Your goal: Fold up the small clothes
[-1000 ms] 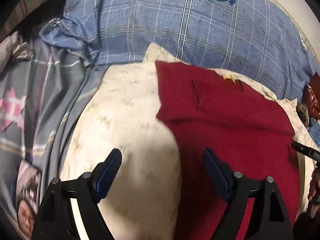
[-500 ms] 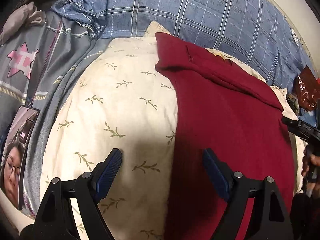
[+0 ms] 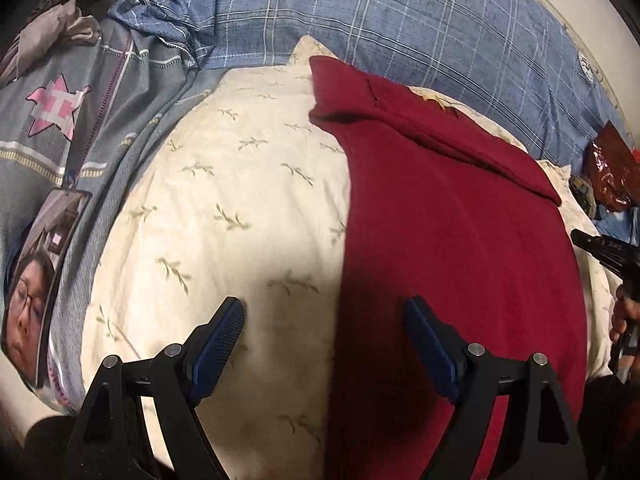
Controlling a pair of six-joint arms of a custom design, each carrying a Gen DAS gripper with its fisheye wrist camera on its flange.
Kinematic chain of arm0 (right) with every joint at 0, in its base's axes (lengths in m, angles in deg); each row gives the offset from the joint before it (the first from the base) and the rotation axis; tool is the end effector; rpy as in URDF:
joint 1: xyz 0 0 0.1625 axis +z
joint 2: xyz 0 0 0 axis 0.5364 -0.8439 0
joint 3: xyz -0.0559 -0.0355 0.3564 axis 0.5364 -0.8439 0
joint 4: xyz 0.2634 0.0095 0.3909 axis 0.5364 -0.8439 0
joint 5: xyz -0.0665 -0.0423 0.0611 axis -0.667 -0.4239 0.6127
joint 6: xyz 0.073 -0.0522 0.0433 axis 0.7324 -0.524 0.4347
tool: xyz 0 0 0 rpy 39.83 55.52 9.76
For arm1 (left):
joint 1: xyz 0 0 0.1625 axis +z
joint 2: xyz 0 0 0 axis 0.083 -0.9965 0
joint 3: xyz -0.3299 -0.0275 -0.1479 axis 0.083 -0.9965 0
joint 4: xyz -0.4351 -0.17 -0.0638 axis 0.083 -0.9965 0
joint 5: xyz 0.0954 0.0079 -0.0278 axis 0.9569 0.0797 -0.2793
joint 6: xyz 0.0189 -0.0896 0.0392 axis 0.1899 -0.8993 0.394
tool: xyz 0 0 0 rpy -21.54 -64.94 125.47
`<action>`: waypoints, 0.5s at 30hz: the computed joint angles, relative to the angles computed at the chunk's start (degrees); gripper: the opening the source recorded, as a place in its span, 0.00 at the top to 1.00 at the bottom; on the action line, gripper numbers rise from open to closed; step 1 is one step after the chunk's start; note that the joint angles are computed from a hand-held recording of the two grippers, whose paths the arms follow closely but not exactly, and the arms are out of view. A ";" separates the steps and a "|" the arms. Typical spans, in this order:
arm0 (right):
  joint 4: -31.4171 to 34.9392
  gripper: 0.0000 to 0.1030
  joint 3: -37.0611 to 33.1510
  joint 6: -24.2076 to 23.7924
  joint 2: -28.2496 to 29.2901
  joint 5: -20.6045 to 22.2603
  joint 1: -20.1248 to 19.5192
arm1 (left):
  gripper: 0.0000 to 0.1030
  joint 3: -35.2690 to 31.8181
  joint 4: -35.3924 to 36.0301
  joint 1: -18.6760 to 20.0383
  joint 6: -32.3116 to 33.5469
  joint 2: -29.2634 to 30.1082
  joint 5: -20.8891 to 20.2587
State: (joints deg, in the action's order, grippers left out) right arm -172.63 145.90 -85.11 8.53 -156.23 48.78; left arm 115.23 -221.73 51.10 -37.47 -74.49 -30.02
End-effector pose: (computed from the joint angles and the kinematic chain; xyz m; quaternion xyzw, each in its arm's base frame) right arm -0.0159 -0.6222 0.2865 -0.0606 -0.8552 0.3786 0.3488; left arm -0.2049 -0.6437 0.0537 0.1515 0.9299 -0.2461 0.2277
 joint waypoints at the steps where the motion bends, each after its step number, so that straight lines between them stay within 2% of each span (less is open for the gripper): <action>1: -0.11 0.88 2.19 1.26 -1.99 1.49 0.00 | 0.19 0.38 0.17 -0.08 0.11 -0.29 -0.01; 2: 0.19 0.86 4.16 2.37 -3.72 2.99 0.01 | 0.19 0.83 0.37 -0.24 0.26 -0.61 0.03; 4: 3.19 0.69 7.80 3.77 -7.49 6.26 -0.08 | 0.19 1.83 0.92 -0.55 0.45 -1.31 -0.15; 6: 6.81 0.59 11.69 3.98 -11.18 7.40 0.37 | 0.19 2.79 1.28 -0.87 0.85 -2.03 -0.32; 9: 10.13 0.58 16.98 3.42 -15.69 8.51 0.78 | 0.20 4.28 1.72 -1.27 1.05 -3.11 -0.83; 12: 10.58 0.56 21.75 4.73 -19.13 8.87 0.13 | 0.21 5.56 1.94 -1.62 1.27 -4.01 -1.27; 15: 12.24 0.56 25.40 5.44 -22.27 14.46 -2.38 | 0.21 6.51 2.29 -1.80 1.28 -4.77 -1.44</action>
State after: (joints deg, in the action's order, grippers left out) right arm -160.39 171.30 -79.67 -13.74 -141.77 46.40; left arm 121.74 -219.44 49.30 -36.19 -79.26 -31.47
